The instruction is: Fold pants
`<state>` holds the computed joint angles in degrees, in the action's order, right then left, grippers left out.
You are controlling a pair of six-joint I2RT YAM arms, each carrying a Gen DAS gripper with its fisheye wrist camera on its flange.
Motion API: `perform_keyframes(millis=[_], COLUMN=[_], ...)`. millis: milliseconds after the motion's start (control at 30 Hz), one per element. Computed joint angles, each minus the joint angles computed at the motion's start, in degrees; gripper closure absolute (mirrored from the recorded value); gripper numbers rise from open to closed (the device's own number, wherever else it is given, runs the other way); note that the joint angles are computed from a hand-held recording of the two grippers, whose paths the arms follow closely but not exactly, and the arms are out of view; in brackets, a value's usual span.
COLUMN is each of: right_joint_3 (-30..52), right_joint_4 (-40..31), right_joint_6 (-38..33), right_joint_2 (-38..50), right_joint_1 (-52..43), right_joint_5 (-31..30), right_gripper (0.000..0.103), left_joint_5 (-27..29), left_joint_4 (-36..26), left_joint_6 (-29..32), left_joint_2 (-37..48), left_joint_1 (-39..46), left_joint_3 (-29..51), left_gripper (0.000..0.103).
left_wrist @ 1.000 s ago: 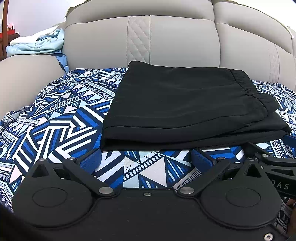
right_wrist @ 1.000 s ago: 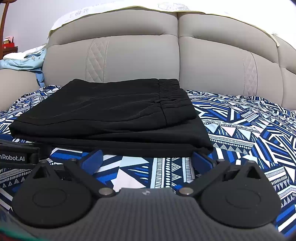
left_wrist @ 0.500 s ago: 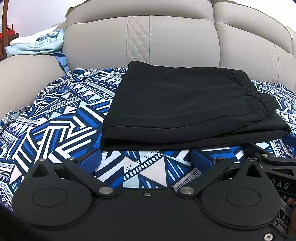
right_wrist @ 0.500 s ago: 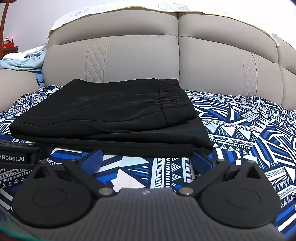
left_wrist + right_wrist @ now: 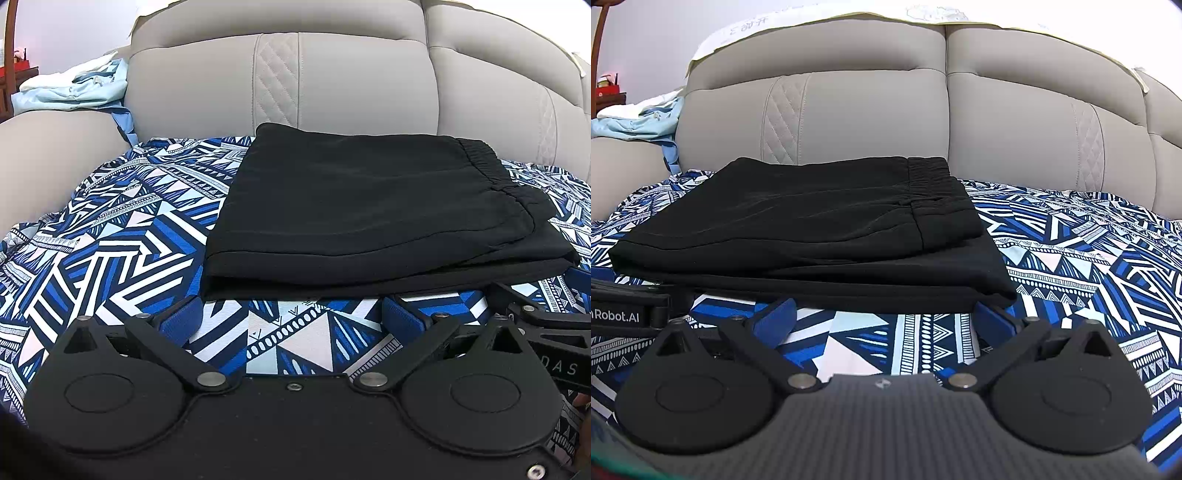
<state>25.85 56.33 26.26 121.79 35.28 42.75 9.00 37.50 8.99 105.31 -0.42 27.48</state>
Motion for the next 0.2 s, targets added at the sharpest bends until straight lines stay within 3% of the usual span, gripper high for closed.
perform_keyframes(millis=[200], right_joint_3=[0.04], right_joint_4=[0.0], right_joint_6=[0.01], right_joint_2=[0.04], right_joint_1=[0.01], right_joint_5=[0.01], right_gripper=[0.0], left_joint_5=[0.02], left_joint_4=[-0.04], left_joint_6=[0.05], left_joint_2=[0.04], left_joint_1=[-0.01], left_joint_3=[0.09], left_gripper=[0.0])
